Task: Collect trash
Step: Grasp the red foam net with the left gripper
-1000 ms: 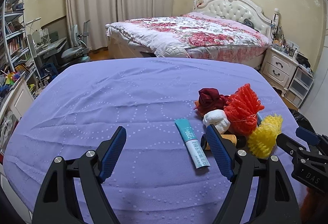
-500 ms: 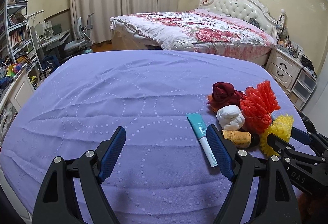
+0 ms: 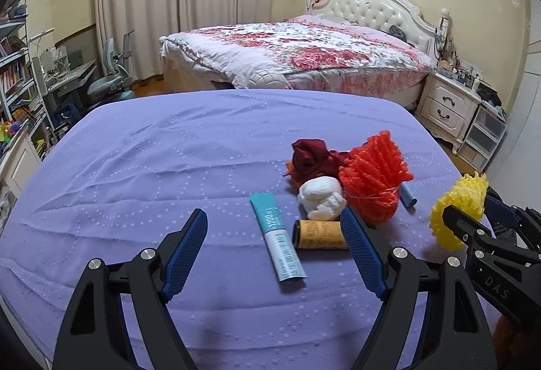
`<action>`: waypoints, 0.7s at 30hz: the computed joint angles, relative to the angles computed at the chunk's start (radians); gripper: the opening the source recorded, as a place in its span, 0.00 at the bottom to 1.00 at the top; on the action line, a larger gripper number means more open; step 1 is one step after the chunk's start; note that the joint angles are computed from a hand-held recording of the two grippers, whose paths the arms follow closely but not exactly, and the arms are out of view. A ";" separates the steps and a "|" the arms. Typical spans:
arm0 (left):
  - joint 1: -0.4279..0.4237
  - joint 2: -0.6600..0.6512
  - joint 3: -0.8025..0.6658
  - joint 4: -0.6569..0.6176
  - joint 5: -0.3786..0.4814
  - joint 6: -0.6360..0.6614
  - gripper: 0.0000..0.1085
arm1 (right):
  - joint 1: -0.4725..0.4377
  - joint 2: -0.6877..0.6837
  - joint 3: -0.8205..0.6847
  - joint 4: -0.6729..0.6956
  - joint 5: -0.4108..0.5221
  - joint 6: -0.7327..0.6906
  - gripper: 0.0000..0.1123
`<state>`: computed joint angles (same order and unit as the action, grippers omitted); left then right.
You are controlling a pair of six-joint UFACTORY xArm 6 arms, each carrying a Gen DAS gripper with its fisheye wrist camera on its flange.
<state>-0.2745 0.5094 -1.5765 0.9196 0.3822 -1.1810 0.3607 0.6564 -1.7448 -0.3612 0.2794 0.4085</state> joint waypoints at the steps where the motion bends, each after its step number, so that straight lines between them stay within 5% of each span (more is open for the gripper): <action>1: -0.007 0.015 -0.022 -0.015 0.003 0.019 0.72 | -0.008 -0.004 0.007 0.001 -0.003 0.003 0.53; 21: -0.087 0.362 -0.545 -0.277 0.196 0.339 0.72 | -0.107 -0.022 0.083 0.099 -0.055 -0.023 0.53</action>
<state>-0.3616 0.8711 -2.1217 0.6421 0.5783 -0.8422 0.2535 0.6340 -1.6615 -0.2624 0.2245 0.3858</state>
